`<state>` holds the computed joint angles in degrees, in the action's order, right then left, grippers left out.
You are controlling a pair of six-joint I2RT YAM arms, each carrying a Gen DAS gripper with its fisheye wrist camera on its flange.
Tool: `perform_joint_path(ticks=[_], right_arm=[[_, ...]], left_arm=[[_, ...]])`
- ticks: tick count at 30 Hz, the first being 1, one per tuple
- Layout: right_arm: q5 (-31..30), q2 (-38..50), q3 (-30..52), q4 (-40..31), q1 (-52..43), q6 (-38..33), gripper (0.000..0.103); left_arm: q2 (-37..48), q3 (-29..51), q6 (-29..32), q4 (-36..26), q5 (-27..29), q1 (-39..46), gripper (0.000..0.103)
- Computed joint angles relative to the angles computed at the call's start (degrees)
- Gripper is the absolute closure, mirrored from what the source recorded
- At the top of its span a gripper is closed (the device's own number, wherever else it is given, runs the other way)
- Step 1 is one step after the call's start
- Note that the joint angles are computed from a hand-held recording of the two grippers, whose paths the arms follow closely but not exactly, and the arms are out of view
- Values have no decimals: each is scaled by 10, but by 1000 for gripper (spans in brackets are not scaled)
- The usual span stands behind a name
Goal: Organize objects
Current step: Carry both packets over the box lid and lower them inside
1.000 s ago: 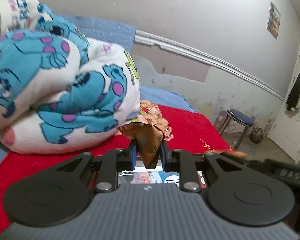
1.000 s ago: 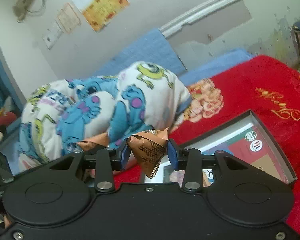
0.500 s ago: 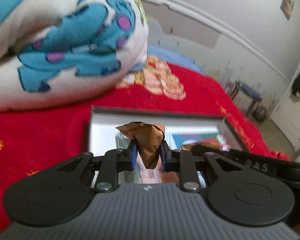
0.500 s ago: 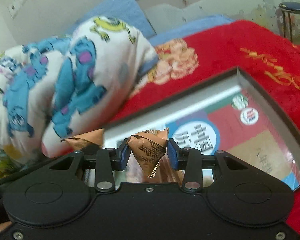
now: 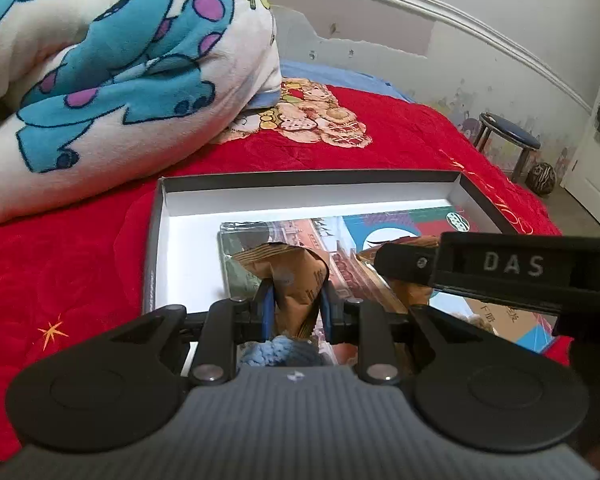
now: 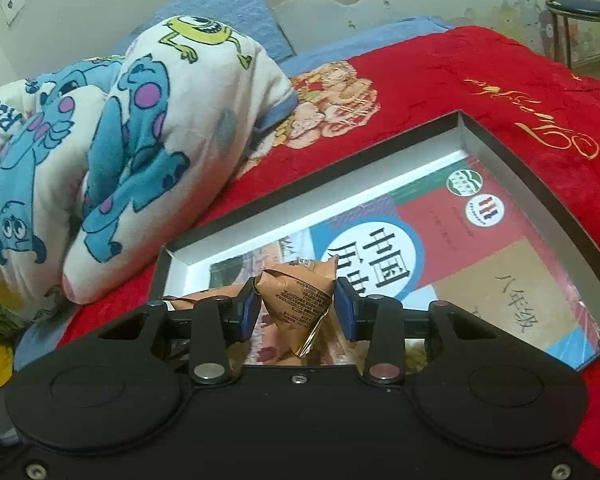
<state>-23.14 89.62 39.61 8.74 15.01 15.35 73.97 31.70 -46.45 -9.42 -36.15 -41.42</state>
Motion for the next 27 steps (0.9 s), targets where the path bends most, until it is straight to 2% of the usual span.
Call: perform_joint_path(ticks=[23,27], right_arm=[[0,21,12,-22,-6,10,65],[0,24,14,-26,-6,9,64]], left_arm=[[7,2,-4,2,8,8,76],[8,2,0,1,14,9,71]])
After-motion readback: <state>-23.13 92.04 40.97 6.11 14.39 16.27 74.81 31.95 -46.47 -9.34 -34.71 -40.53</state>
